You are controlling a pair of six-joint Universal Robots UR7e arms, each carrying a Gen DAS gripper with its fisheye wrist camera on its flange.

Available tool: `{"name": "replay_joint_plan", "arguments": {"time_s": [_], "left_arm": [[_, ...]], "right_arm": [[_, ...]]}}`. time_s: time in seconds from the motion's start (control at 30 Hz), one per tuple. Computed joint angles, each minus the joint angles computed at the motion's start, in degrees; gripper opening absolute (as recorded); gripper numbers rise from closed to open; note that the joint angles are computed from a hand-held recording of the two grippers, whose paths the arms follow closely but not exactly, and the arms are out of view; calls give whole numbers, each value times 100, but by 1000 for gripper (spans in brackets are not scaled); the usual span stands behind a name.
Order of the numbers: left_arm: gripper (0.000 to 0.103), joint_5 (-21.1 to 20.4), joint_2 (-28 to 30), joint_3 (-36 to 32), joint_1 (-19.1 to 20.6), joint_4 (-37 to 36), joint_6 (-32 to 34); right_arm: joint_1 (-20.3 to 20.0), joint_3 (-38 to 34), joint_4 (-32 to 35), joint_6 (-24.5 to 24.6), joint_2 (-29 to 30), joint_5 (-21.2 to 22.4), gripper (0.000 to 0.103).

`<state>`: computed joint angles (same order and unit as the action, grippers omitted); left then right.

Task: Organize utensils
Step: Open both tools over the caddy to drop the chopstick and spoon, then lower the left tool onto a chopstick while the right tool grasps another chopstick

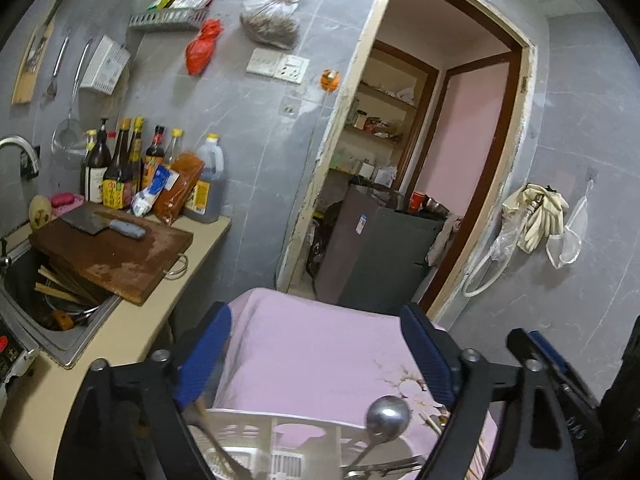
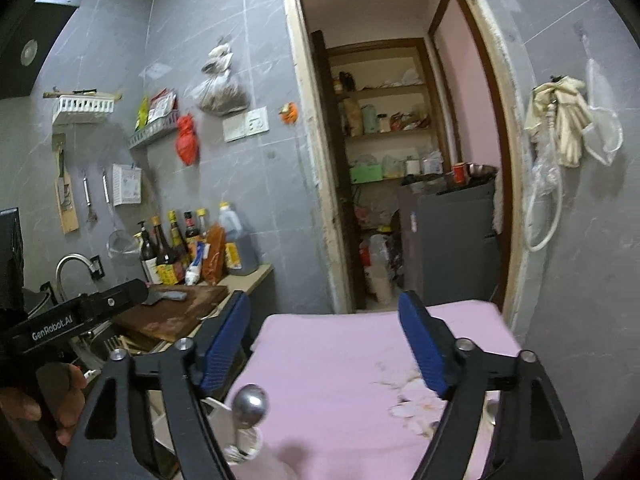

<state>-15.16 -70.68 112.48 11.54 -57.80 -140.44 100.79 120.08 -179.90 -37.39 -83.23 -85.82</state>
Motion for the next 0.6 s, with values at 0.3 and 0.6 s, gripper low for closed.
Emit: {"name": "replay_joint_plan", "arguments": {"time_s": [0.3,0.6], "left_arm": [[102,173,978,-775,90,470,-188],[102,359,1603,-925,241,-1520,1532]], "right_arm": [[-480,-218,284,-274,-448,58,97],[-1029,-653,760,-546,-630,161,101]]}}
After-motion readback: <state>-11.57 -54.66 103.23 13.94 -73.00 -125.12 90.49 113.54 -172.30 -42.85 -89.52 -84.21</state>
